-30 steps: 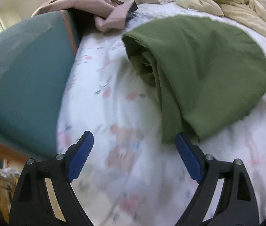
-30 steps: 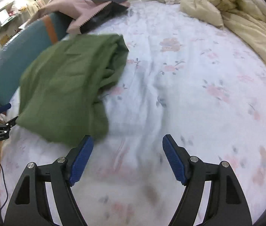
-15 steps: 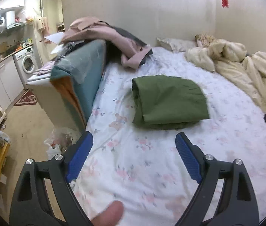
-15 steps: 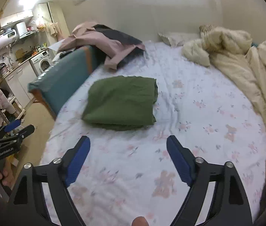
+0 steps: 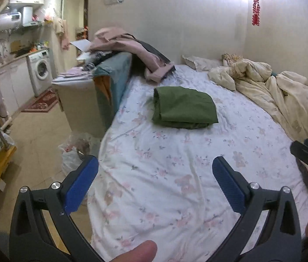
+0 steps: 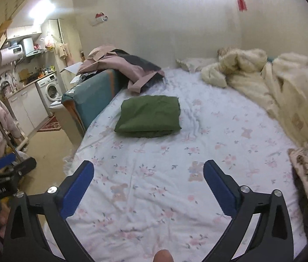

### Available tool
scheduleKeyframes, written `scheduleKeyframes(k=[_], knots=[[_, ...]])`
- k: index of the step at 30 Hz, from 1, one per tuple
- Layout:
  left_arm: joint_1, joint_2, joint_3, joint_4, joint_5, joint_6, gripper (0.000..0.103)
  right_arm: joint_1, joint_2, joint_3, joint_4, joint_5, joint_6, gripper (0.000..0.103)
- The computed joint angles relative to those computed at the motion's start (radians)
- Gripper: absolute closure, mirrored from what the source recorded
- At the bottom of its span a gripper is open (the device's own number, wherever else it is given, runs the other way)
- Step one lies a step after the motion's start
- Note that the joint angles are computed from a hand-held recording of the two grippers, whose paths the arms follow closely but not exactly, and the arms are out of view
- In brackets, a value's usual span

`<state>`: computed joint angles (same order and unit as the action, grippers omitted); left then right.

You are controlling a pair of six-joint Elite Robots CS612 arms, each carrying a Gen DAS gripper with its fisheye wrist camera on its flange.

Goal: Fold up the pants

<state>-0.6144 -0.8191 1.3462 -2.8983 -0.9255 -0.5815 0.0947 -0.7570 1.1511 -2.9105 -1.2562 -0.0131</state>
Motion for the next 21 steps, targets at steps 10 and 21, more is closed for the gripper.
scheduleKeyframes(k=[10, 21], knots=[[-0.043, 0.014, 0.017, -0.06, 0.079, 0.074, 0.0, 0.021, -0.042, 0.118, -0.103, -0.08, -0.007, 0.0], [-0.041, 0.022, 0.006, -0.072, 0.06, 0.071, 0.0, 0.029, -0.036, 0.117, -0.134, -0.092, -0.023, 0.0]])
